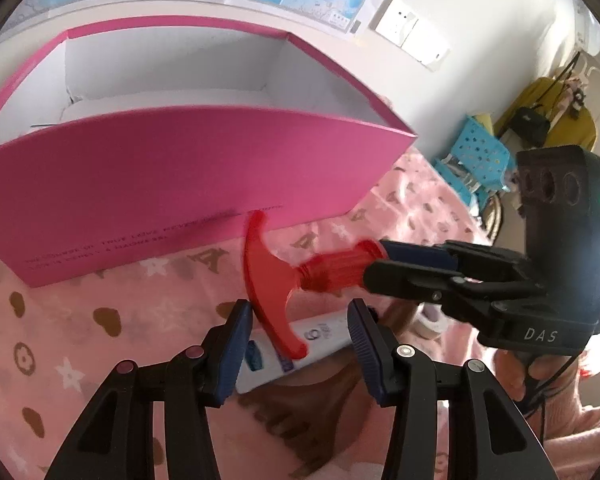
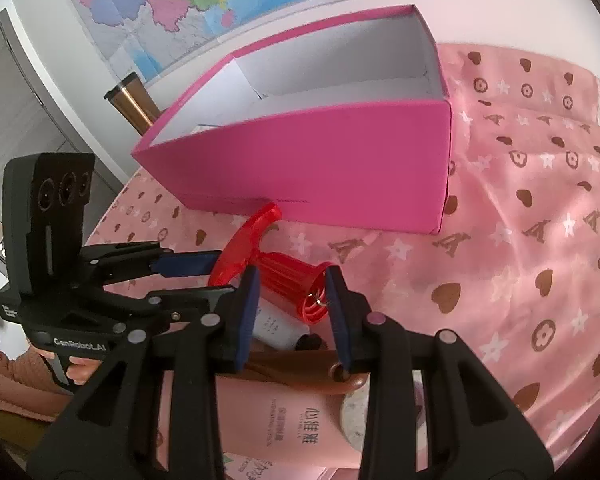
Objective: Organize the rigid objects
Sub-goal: 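Carry the red corkscrew over the magenta box and drop it inside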
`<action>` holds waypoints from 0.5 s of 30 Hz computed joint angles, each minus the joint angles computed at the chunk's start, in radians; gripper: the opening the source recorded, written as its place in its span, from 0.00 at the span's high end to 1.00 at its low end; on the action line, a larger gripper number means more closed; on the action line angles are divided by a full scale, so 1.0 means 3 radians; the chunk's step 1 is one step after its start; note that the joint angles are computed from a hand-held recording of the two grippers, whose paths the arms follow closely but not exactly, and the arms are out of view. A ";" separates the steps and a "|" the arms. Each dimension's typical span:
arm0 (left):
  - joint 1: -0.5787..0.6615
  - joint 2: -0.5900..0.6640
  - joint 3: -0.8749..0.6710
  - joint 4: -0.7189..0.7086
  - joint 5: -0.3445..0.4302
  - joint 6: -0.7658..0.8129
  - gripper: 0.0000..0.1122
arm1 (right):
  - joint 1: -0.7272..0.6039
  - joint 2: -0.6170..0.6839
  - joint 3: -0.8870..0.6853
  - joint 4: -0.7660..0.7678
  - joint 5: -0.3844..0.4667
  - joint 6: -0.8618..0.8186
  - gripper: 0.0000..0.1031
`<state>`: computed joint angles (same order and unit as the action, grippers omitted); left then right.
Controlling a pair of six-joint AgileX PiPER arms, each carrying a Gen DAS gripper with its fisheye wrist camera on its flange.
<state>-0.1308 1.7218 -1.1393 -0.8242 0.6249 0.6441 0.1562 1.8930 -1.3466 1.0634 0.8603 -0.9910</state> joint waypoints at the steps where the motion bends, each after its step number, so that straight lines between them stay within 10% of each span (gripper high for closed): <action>1: -0.0025 -0.0031 0.0016 0.0028 -0.0034 -0.0022 0.56 | 0.0006 -0.0017 0.0003 -0.0003 -0.0011 -0.0008 0.64; 15: -0.0049 -0.0452 0.0189 0.0048 -0.0176 0.0068 0.56 | -0.0056 -0.0269 0.0047 0.0142 0.0069 -0.0144 0.65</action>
<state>-0.1454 1.5861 -1.0827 -0.8096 0.5721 0.6646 0.1394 1.8122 -1.3324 1.1060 0.8810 -1.0342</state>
